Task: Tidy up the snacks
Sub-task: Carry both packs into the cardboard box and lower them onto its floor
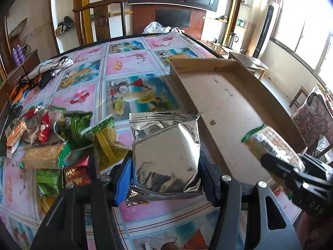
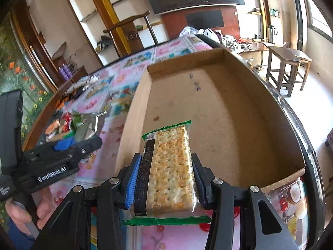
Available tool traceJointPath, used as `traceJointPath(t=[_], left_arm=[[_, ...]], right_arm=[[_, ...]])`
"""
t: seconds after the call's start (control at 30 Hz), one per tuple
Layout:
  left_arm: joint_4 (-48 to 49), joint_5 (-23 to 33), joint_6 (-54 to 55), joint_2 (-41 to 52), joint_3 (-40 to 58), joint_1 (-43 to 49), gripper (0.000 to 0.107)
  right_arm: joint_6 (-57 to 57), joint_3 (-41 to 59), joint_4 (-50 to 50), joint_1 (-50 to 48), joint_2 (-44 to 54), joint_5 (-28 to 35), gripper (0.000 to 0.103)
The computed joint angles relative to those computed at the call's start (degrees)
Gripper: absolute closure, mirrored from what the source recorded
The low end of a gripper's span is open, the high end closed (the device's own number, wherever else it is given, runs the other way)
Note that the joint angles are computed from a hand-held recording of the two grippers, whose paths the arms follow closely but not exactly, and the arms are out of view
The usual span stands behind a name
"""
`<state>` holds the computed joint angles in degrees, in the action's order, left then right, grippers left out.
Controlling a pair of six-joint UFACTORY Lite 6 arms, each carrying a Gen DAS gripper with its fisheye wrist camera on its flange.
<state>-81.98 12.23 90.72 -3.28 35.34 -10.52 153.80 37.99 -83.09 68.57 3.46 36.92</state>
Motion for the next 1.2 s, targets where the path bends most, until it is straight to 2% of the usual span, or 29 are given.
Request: traceJointPath(t=[0.1,0.3,0.47,0.63,0.7,0.8,0.87,0.97,1.13,1.2], left_arm=[[5.1,-0.3,-6.1,0.2,2.1,-1.5,0.05],[19.3,-0.8,-23.9,5.1,11.7,-6.6,0.05],[36.4,-1.5,-44.6,14.8,24.2,-11.6,0.05],[57.2,0.6,-68.3,29.6,40.3,-14.8,0.05],[62.4,3.0,-74.5,35.6,47.4,-15.8,0.05],[68.2,5.0,-80.9,41.4,54.3,-17.1,0.05],[71.0,4.9,-84.1,43.4,56.1,-17.4,0.05],[70.6,5.0,-84.7,45.6,57.5,-17.0,0.05],[74.9,3.6,-88.9,46.5,57.2,-17.9,0.05],[81.7,3.3,-95.8,46.4,57.1,-18.7,0.05]], right_arm=[[-2.7,-0.1,0.8,-1.4,-2.6,1.2,0.054],[-9.4,2.9,-0.6,-9.7,-5.6,-1.4,0.054],[-14.2,8.4,-3.3,-21.9,-2.5,-10.0,0.054],[-15.0,13.2,-6.9,-34.6,2.8,-19.7,0.054],[-15.5,15.9,-7.4,-38.9,6.1,-23.5,0.054],[-10.0,19.8,-13.5,-43.3,11.6,-27.5,0.054],[-4.1,20.9,-18.8,-44.4,14.0,-28.6,0.054],[-2.0,23.0,-19.3,-44.7,17.7,-28.0,0.054],[-17.4,25.9,-5.5,-43.7,21.4,-26.2,0.054],[-20.3,26.1,-3.7,-43.5,21.4,-25.1,0.054]])
